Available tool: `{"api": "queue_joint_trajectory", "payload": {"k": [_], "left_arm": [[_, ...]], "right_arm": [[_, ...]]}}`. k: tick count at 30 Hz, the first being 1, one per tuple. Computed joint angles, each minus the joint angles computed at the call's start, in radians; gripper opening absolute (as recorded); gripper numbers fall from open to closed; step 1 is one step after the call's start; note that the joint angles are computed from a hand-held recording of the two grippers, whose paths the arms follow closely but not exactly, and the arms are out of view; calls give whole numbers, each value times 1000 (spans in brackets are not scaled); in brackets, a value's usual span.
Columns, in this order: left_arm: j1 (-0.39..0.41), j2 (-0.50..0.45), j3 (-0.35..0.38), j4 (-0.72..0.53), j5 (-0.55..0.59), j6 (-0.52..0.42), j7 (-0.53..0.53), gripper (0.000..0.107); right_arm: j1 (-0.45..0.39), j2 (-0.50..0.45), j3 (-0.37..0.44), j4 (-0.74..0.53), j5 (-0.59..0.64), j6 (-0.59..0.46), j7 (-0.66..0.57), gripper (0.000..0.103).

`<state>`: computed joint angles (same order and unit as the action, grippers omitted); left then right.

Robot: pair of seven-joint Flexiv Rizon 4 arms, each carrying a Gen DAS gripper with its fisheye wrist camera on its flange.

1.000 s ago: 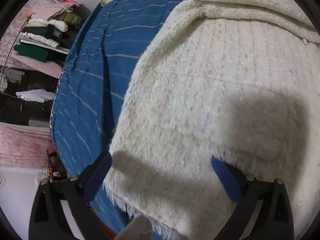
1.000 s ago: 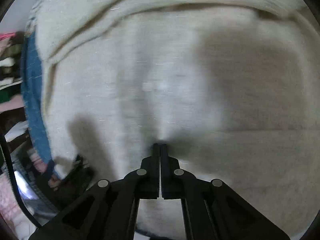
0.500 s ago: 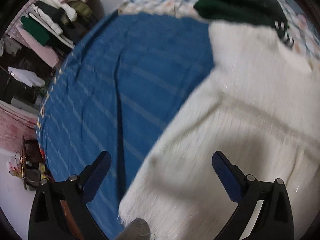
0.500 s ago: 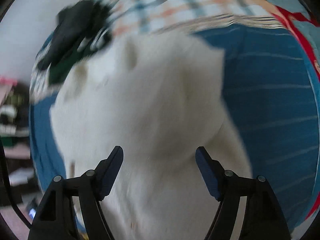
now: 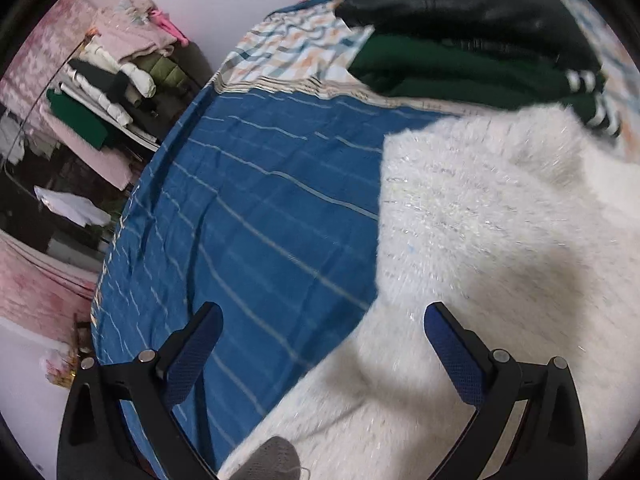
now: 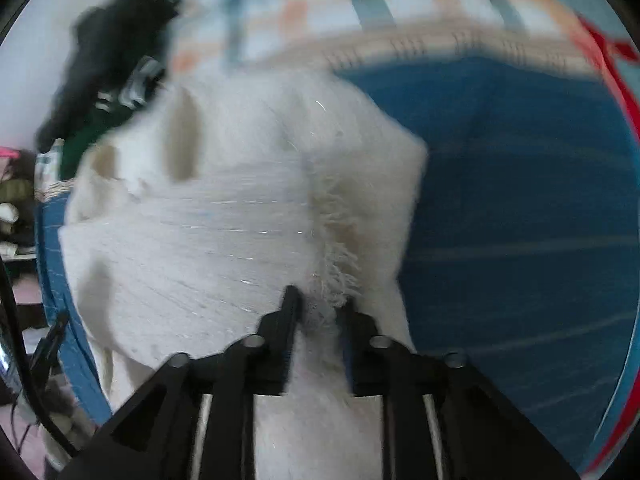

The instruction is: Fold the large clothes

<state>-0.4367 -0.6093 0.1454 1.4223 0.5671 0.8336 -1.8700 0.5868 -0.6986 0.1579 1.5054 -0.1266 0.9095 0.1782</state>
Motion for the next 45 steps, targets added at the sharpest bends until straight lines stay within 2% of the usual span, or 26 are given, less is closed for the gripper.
{"api": "queue_joint_trajectory", "payload": {"k": [1,5,6,8,10,12,13,14,15,17,20,22,25,26,27,28,29,31,34,39,43,45], "left_arm": [[-9,-18,7,-21,15,-13,-3,103],[-20,-65,16,-50,55,-14,22,103],[-22,-70,18,-48,61,-6,28,103],[-25,-77,25,-43,79,27,34,103],[-25,-84,27,-47,77,38,39,103],[-11,-89,20,-47,52,48,55,103],[0,-88,12,-43,31,53,66,103],[7,-91,8,-42,15,58,74,103],[13,-93,5,-41,1,64,81,103],[30,-99,-5,-36,-35,82,98,103],[52,-103,-15,-22,-88,115,123,103],[54,-93,-12,-11,-117,116,130,103],[13,-63,28,4,-98,94,87,103],[-19,-42,56,17,-57,93,48,103],[-59,-17,92,36,11,102,3,103],[-102,9,125,52,80,90,-58,103],[-164,45,162,80,163,53,-131,103],[-243,108,188,131,259,-33,-222,103],[-399,227,192,239,379,-262,-328,103],[-532,383,78,396,388,-507,-366,103],[-602,427,-46,438,356,-656,-371,103],[-617,442,-100,441,343,-694,-373,103]], "right_arm": [[10,20,-13,18,-10,-12,23,40],[83,99,-78,18,-154,-183,122,41],[101,111,-98,31,-217,-153,145,41],[87,92,-96,32,-272,-43,129,41],[46,23,-52,-32,-240,10,32,41],[-7,-88,26,-152,-133,-25,-89,38],[-17,-119,44,-191,-93,-77,-122,31],[-22,-153,54,-241,-66,-159,-160,19],[-19,-173,48,-260,-55,-189,-188,18],[-7,-187,19,-266,-36,-178,-195,18],[-21,-213,32,-331,10,-248,-262,18],[-36,-211,40,-335,51,-237,-298,19],[-40,-143,27,-259,80,-173,-306,27],[-31,-115,16,-230,70,-170,-298,41],[-16,-76,2,-188,53,-164,-284,60],[0,-42,-9,-154,33,-182,-263,68],[13,-17,-16,-127,13,-198,-246,74],[34,47,-18,-54,-22,-226,-213,74],[36,131,15,68,-15,-219,-168,74],[15,251,97,283,65,-130,-136,74],[4,333,138,395,118,-132,-141,74],[-3,380,152,447,141,-151,-142,74]]}}
